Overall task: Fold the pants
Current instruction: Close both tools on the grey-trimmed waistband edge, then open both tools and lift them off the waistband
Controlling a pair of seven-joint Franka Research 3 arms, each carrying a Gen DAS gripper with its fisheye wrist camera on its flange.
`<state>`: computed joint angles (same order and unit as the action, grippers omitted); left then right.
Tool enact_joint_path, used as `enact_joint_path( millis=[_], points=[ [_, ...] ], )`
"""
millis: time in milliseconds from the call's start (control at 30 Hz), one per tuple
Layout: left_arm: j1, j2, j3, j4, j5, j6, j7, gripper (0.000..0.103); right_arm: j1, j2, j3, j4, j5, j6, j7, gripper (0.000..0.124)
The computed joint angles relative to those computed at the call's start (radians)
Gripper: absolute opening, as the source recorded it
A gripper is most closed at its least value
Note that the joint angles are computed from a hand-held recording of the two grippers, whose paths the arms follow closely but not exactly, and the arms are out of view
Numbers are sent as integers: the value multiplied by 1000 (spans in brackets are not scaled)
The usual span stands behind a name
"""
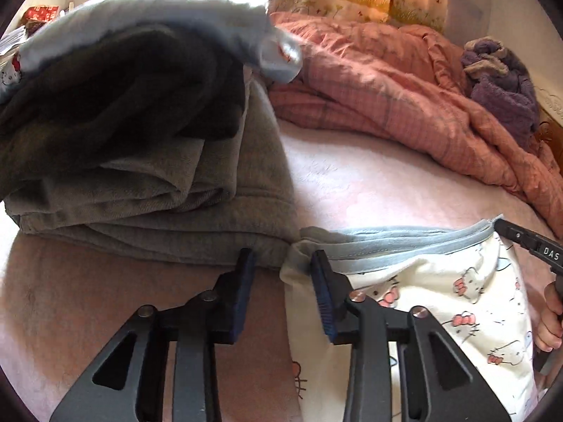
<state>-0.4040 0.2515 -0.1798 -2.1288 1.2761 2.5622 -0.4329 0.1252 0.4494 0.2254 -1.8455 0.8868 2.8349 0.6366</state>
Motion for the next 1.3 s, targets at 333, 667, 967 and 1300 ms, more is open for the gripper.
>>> enact_joint_path(
  millis=[333,667,967,1300],
  points=[
    [6,-24,5,-23,120,13,-145,13,-105,-2,116,13,238,24,-176,5],
    [43,-36,-2,-44,128,74,-186,21,32,63,-45,63,108,-23,20,5],
    [22,-98,-28,-88,117,35,-227,54,-21,93,0,87,61,-30,97,5],
    [19,26,-43,28,-78,9,-23,21,-48,95,22,86,62,-47,93,5]
  ],
)
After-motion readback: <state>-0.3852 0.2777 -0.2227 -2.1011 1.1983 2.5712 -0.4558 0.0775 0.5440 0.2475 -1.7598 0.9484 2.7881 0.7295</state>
